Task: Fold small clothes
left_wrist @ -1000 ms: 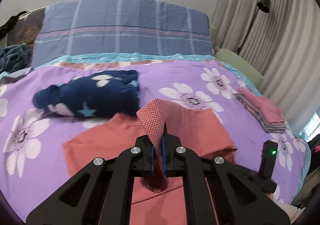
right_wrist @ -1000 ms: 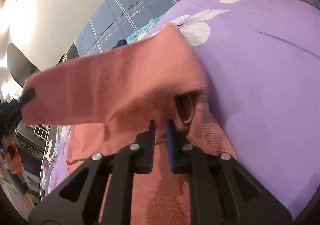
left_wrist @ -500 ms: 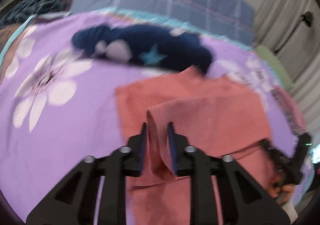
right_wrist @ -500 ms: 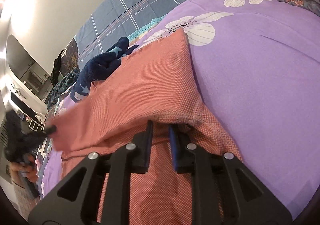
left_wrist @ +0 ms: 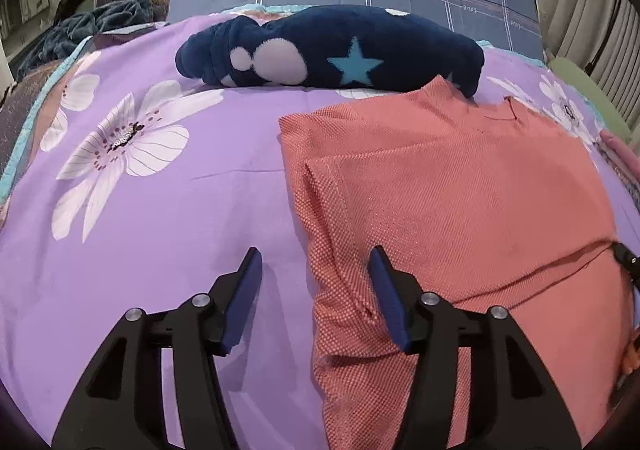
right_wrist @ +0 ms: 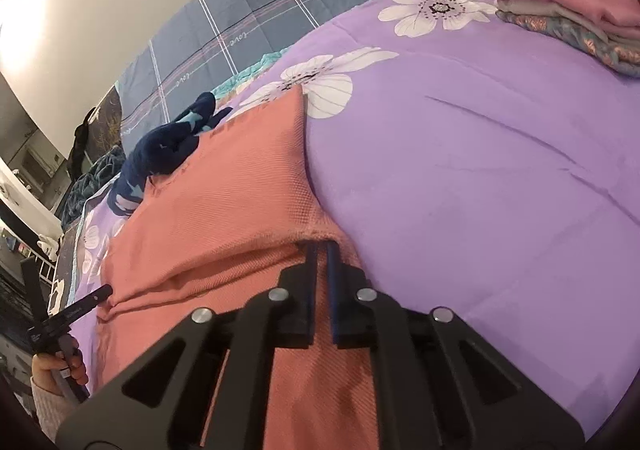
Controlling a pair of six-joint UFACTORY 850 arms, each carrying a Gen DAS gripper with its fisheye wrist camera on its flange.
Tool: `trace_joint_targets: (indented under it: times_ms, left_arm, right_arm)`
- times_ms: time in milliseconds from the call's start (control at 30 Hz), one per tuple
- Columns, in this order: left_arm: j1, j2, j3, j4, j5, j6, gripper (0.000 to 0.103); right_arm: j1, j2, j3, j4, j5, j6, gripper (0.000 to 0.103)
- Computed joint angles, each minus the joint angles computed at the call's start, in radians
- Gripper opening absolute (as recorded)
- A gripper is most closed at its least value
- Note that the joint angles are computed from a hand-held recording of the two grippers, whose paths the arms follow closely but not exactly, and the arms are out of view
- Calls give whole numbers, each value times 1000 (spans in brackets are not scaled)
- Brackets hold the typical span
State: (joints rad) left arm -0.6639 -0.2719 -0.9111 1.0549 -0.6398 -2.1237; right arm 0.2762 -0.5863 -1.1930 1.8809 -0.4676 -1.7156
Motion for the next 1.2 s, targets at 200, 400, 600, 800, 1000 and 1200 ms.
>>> trace_joint_targets:
  times_ms: [200, 400, 600, 800, 1000, 1200]
  left_arm:
    - [-18, 2, -5, -6, -8, 19, 61]
    - [-36, -33, -24, -16, -60, 22, 71]
    - [-38, 37, 40, -12, -51, -123, 71]
    - [-68, 102, 42, 133, -119, -260, 30]
    - [-40, -18, -26, -32, -3, -68, 24]
    - [-86, -15, 1, 49, -52, -174, 29]
  right_arm:
    - [9, 15, 9, -4, -39, -68, 35]
    - [-1, -28, -41, -83, 24, 66, 0]
    - [-10, 20, -26, -264, 40, 210, 8]
    - [1, 61, -8, -79, 0, -60, 22]
    - [40, -18, -79, -269, 90, 85, 16]
    - [40, -20, -62, -209, 123, 19, 9]
